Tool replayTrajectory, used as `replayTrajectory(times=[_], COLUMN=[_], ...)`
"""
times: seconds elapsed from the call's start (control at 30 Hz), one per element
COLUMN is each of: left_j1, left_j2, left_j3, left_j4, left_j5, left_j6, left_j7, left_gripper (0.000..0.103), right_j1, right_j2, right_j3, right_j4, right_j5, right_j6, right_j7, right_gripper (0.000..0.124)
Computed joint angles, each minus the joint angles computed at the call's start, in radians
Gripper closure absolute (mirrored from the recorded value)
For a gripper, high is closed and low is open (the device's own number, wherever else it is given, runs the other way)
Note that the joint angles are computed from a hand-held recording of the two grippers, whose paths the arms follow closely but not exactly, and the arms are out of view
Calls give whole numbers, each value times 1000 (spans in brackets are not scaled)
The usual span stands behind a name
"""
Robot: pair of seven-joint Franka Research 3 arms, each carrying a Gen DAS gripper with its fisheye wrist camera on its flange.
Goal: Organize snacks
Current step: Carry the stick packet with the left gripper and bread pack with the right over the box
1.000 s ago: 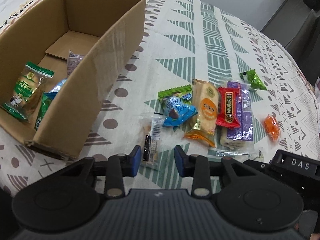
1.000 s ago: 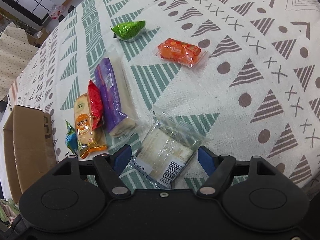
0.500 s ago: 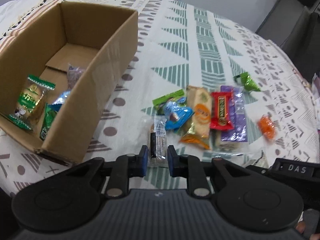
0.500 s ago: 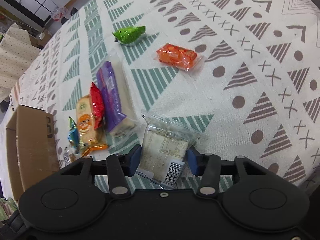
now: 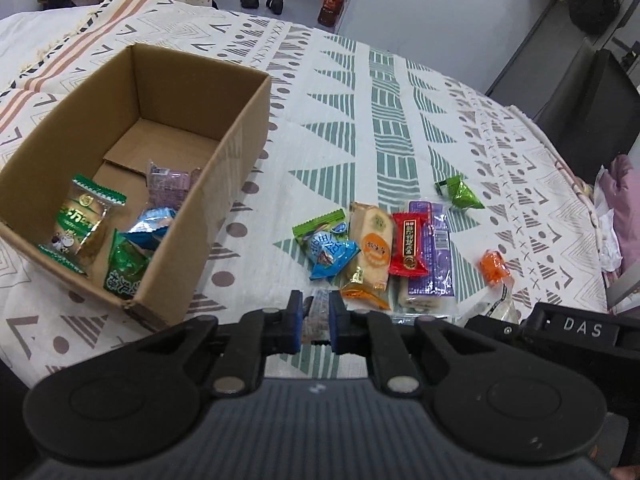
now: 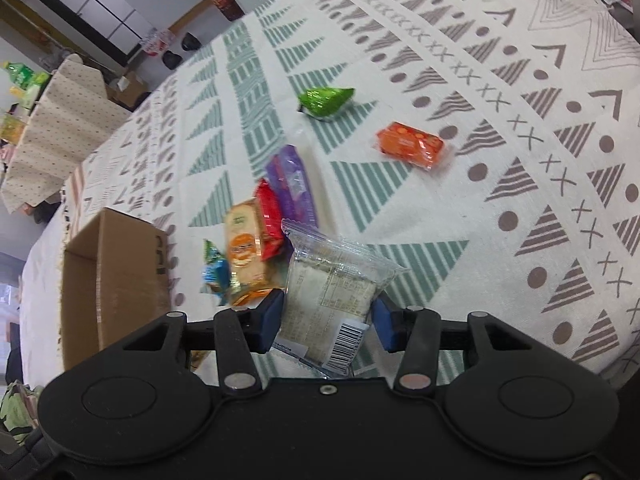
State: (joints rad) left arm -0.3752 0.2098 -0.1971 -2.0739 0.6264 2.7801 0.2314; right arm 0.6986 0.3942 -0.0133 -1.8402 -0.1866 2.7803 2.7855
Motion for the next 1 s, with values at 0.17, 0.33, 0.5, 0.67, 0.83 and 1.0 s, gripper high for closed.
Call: replayTrajectory(times=[0.17, 0.33, 0.5, 0.67, 0.83, 1.0], left_j1=[7, 25, 46, 82, 121, 160], left_j2=[-42, -95, -141, -186, -230, -265], left_j3=[4, 3, -3, -11, -19, -27], left_j4=[-41, -72, -86, -104, -127, -143], left_j5=[4, 42, 106, 150, 184, 220], left_j6=[23, 41, 41, 54, 74, 83], left_j7=[-31, -70, -123, -164, -201, -234], left_gripper=[92, 92, 92, 92, 92, 92], right_j1=[17, 26, 39, 47, 63, 77], right_j2=[-14, -5, 14, 45, 84, 121], right_j3=[-8, -5, -8, -3, -6, -7], right_j4=[-5, 24, 73, 134, 207, 279], right_j5=[-25, -34, -38, -23, -8, 11], right_j6=[21, 35, 42, 57, 50, 38], right_j7=[16, 8, -4, -51, -95, -139], right_gripper=[77, 78, 78, 78, 78, 78])
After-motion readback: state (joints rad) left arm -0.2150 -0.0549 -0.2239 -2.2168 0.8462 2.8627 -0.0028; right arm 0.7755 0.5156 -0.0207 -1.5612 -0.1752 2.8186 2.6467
